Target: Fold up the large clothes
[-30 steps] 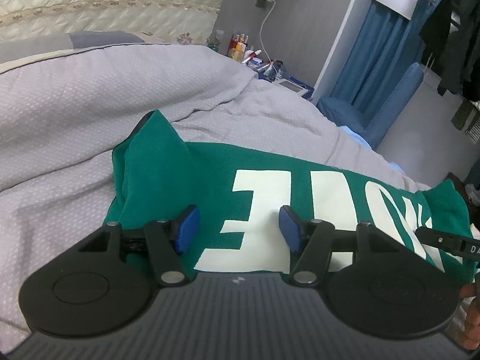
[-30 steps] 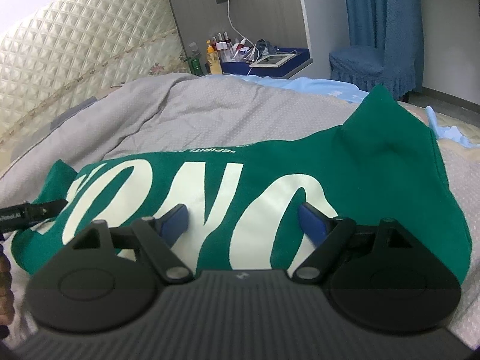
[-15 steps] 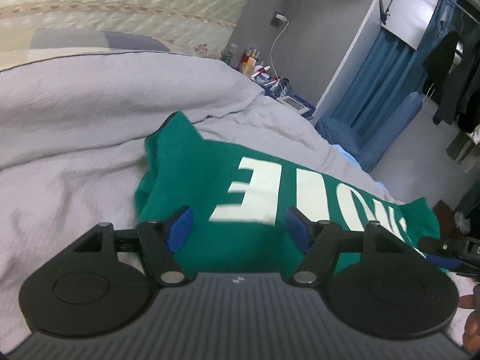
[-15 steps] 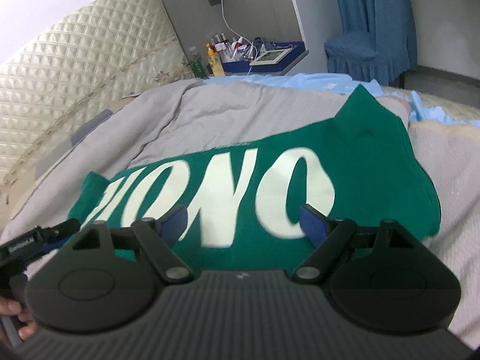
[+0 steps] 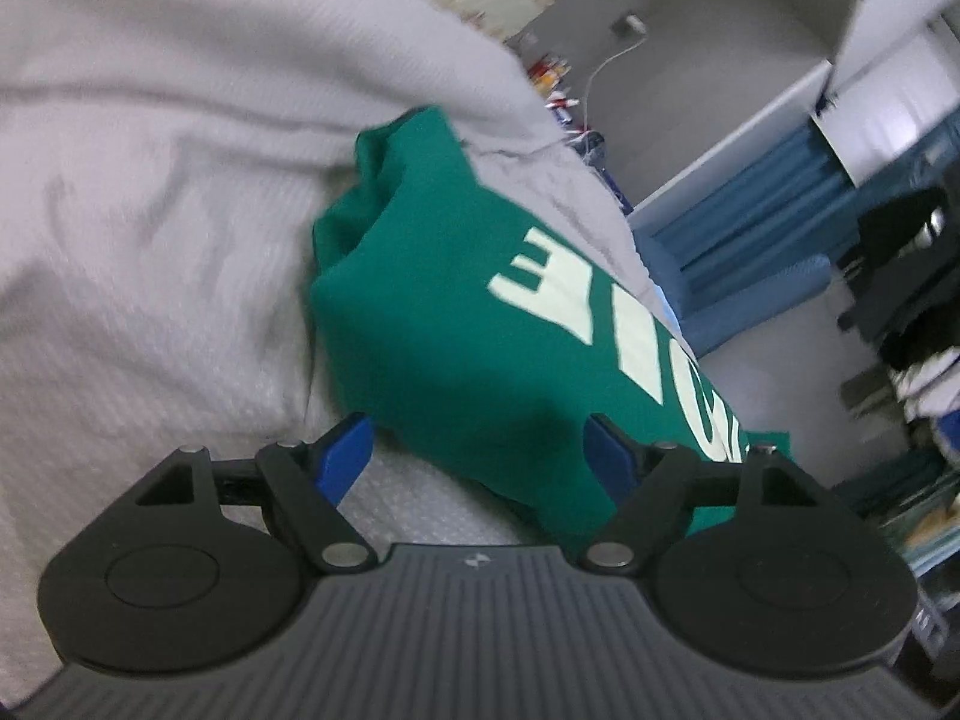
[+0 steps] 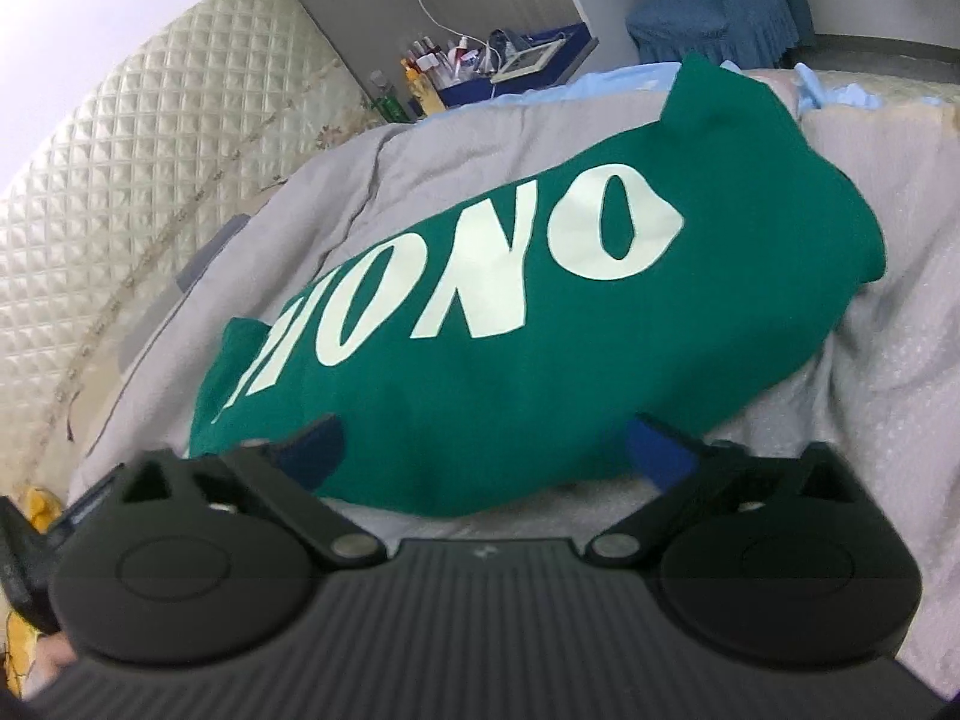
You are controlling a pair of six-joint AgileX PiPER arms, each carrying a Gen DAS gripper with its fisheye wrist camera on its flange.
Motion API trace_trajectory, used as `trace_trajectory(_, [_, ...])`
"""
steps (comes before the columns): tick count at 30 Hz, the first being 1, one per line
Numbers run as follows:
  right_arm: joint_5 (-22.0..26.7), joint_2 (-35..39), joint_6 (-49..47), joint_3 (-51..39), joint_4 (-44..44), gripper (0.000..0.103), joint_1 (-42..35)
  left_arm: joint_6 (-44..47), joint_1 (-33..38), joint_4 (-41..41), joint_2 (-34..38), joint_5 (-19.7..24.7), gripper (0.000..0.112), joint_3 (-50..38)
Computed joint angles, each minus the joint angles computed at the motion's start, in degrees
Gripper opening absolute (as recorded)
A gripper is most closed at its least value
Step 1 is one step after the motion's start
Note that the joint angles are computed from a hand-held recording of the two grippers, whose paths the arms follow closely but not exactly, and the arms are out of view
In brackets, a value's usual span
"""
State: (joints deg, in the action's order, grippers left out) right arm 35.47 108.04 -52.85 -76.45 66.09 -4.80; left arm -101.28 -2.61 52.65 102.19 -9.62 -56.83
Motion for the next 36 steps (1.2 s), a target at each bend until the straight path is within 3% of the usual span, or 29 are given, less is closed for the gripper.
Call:
trace_trajectory(3, [0.3,1.4,-1.1,-1.2,2.9,0.103,0.3,-7.4,2.1,5.4,2.9,-5.1,0.084,-1.1])
trace_trajectory(12, [-0.5,4.7,-13.0,-3.3,17.6,0.103,1.3,-10.8,6.5,0.4,10.3,-18.6,0.093,-2.4])
trace_trajectory(15, [-1.4,7.7,-10.1,-7.1,15.2,0.103,2.3,-11.2,7.8,-2.2,13.6,-24.5,0.094,-3.1])
trace_trajectory(18, [-0.9,11.9,-4.0,-11.8,9.1,0.103,2.9,-5.7,8.8,-9.3,16.9,-34.2,0.094,-2.4])
trace_trajectory(20, [-1.3,13.4,-5.0,-12.4,9.1,0.103,3.2,-4.7,9.0,-10.8,18.1,-37.1,0.094,-3.0])
trace_trajectory(22, [-2.3,12.7,-8.1,-10.9,11.1,0.103,3.6,-4.7,8.9,-10.3,18.8,-36.7,0.095,-4.1])
trace_trajectory(27, [-0.8,12.1,-4.7,-10.5,11.5,0.103,2.7,-6.9,8.1,-9.8,20.4,-35.3,0.095,-5.6])
trace_trajectory(30, [4.8,11.0,-0.3,-8.5,13.8,0.103,0.0,-7.1,7.2,-13.0,21.2,-34.4,0.094,-6.5])
trace_trajectory(32, [10.6,10.7,2.1,-6.3,16.6,0.103,-2.5,-8.9,6.7,-11.8,22.0,-30.6,0.089,-9.9])
trace_trajectory(36, [14.3,10.5,7.0,-2.8,17.7,0.103,-5.0,-7.6,5.4,-10.2,21.6,-22.7,0.062,-13.7])
